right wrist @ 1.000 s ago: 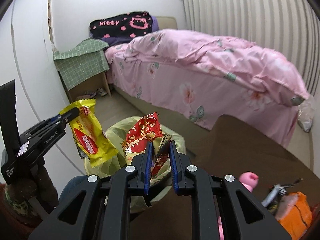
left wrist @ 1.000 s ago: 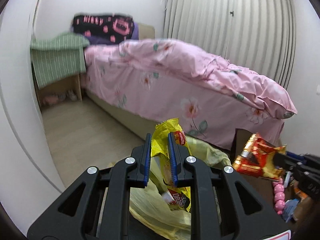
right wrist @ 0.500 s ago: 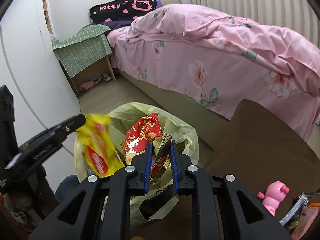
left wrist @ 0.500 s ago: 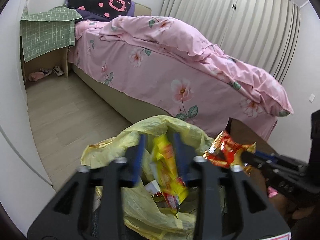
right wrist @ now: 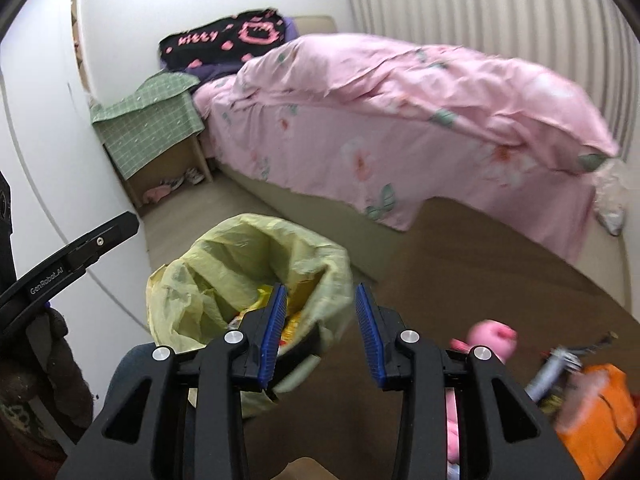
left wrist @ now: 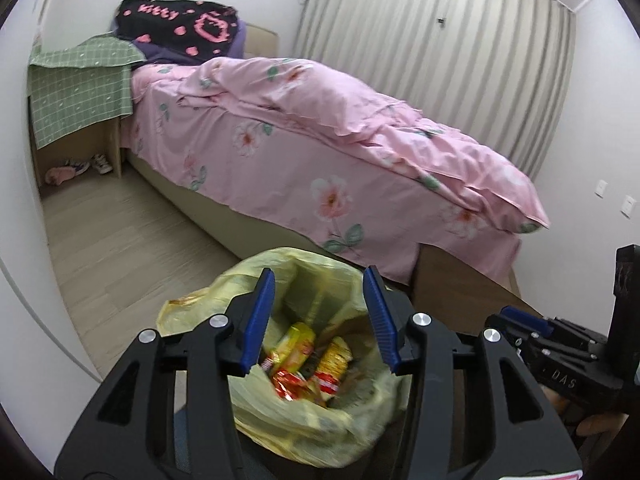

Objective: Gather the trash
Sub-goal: 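Move both open tools back over the table toward remaining wrappers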

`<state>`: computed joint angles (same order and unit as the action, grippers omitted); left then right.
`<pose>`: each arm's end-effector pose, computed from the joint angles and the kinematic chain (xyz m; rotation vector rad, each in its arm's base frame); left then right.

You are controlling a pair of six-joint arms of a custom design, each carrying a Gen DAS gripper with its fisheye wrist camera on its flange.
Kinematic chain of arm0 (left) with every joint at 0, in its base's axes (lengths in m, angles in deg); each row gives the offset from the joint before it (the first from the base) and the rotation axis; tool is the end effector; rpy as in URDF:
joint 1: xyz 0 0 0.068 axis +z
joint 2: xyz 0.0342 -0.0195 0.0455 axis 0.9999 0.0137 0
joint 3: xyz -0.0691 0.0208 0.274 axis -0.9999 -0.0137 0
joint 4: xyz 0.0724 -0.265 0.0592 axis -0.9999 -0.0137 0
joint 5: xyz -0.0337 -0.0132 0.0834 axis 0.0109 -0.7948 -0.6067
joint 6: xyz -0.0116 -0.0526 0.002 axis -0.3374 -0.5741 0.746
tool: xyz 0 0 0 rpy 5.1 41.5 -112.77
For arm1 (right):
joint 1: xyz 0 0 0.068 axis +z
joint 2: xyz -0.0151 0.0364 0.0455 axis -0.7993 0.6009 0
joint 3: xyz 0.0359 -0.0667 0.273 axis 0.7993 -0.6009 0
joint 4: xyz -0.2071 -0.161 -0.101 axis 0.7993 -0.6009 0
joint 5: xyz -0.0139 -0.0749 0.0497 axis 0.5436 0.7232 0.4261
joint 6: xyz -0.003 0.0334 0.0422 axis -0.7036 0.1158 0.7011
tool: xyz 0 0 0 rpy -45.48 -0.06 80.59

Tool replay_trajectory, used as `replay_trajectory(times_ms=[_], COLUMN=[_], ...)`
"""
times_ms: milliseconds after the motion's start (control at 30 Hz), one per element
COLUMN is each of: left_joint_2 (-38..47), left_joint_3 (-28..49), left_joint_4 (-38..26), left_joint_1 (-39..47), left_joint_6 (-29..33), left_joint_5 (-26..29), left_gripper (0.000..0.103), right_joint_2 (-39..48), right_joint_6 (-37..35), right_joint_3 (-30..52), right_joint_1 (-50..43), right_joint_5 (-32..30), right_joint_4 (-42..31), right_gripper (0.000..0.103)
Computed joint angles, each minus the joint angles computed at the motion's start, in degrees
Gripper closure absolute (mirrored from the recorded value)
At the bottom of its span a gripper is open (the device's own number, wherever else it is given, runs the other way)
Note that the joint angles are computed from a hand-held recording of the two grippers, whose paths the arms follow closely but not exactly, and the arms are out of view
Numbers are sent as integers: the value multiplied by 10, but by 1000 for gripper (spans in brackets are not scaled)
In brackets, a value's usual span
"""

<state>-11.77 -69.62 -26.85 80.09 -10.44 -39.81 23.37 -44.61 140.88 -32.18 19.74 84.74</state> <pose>0.2247 -0.0240 0.1265 -0.5571 2.0191 -0.0368 0.3554 0.1484 0.1261 -0.7439 2.1911 0.5068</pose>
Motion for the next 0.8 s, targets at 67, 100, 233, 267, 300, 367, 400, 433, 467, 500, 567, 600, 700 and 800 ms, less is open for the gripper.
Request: replay_trajectory(times_ms=[67, 100, 233, 267, 300, 367, 400, 433, 467, 500, 567, 600, 700, 800], left_joint_2=[-26, -33, -41, -37, -32, -14, -2, 17, 32, 45, 78, 94, 138, 186], left_joint_3=[5, 9, 42, 53, 61, 82, 93, 108, 120, 130, 155, 166, 196, 231], left_joint_4=[-33, -46, -97, -110, -118, -131, -138, -145, -151, -154, -166, -169, -171, -182], left_joint_1=[-39, -54, -140, -165, -179, -212, -228, -247, -262, -274, -300, -311, -336, -356], left_joint_6=[-9, -12, -16, -17, -19, -25, -29, -33, -38, -42, -51, -55, -58, -61], left_joint_5=[-20, -26, -73, -87, -95, -105, -108, -110, -115, -121, -126, -123, -102, -91], left_gripper=[59, 59, 59, 58, 58, 58, 58, 58, 58, 58, 58, 58, 58, 58], right_joint_2=[-34, -52, -147, -162, -179, -216, -236, -248, -257, -266, -284, -289, -295, -283], right_joint_6=[-3, -4, -7, -9, -13, -23, -29, -36, -42, -49, -72, -80, -111, -136], right_joint_3=[-35, -54, -150, -163, -179, -210, -225, -235, -243, -251, -271, -278, -300, -315], right_joint_1=[-22, -35, -115, -130, -149, -198, -226, -250, -268, -287, -330, -346, -401, -441], right_joint_5=[-3, -6, -29, -32, -37, -56, -65, -74, -82, -90, -103, -106, -122, -131], right_joint_4=[13, 19, 47, 49, 50, 50, 48, 45, 43, 40, 35, 36, 41, 53], right_gripper=[69, 69, 69, 69, 69, 69, 69, 69, 69, 69, 69, 69, 69, 69])
